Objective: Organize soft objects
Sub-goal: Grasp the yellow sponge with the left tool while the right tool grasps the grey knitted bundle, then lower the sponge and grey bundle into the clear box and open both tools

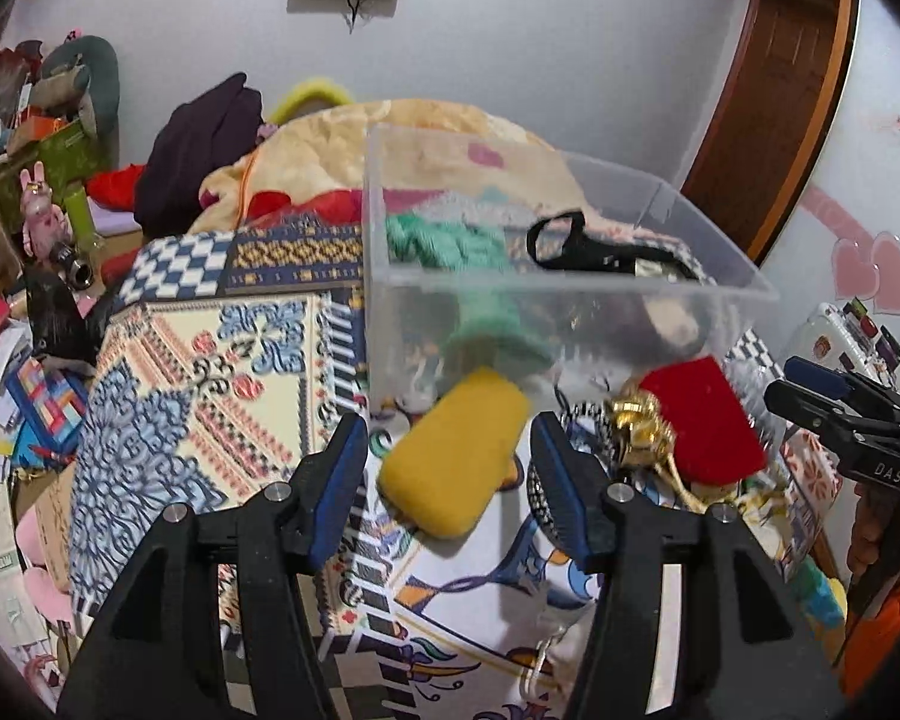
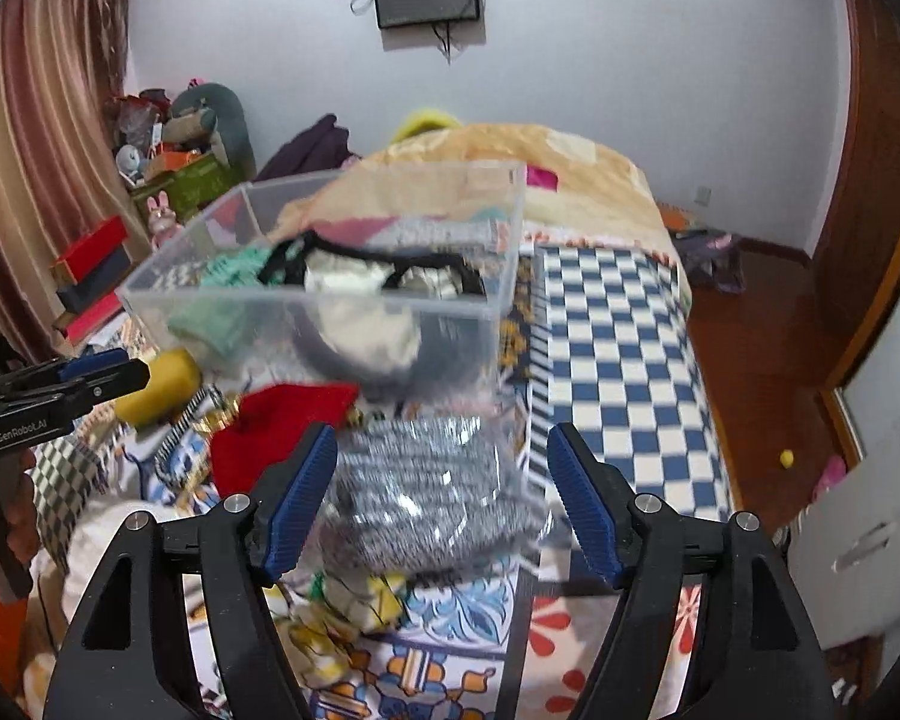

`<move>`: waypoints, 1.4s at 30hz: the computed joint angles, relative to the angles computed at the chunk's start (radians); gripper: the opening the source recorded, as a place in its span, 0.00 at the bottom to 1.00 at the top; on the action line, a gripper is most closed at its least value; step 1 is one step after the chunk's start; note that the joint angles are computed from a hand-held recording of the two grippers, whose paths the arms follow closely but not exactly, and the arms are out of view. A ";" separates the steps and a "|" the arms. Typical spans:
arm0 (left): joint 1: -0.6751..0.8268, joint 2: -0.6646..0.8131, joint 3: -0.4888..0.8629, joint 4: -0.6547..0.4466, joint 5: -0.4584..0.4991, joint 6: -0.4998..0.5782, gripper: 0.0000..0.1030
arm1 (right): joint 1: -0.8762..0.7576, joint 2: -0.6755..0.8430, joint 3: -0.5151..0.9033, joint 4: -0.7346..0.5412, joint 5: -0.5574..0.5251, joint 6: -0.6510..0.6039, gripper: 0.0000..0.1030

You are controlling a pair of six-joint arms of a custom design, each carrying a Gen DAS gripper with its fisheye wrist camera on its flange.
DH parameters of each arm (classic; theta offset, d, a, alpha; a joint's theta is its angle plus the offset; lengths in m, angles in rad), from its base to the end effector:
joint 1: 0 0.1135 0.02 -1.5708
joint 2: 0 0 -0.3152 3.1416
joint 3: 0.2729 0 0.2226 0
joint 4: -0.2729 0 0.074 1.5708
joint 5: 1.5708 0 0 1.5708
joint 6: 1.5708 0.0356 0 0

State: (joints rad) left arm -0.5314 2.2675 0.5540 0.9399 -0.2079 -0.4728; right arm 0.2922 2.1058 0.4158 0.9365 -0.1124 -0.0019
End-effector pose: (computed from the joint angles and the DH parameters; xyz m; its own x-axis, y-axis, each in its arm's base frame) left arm 0.2874 -0.1604 0.0585 -0.7041 -0.1030 -0.7026 0.0538 0.9788 -0.1974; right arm 0.2809 0.0887 0.0898 -0.6545 -0.1988 -0.7294 -0.3658 0.9276 0.0754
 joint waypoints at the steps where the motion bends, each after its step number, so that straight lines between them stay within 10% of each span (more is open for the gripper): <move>1: -0.001 0.009 0.004 -0.001 0.005 -0.002 0.55 | -0.006 0.011 -0.001 0.002 -0.006 0.001 0.68; 10: -0.026 0.056 0.021 0.008 0.006 -0.008 0.43 | -0.048 0.052 -0.043 0.074 -0.083 0.010 0.65; 23: -0.123 -0.003 -0.103 0.103 -0.089 -0.048 0.37 | -0.015 0.043 -0.071 0.140 -0.031 0.018 0.25; 42: -0.137 -0.224 -0.166 0.121 -0.176 0.008 0.37 | -0.007 -0.223 -0.201 0.215 0.016 0.027 0.20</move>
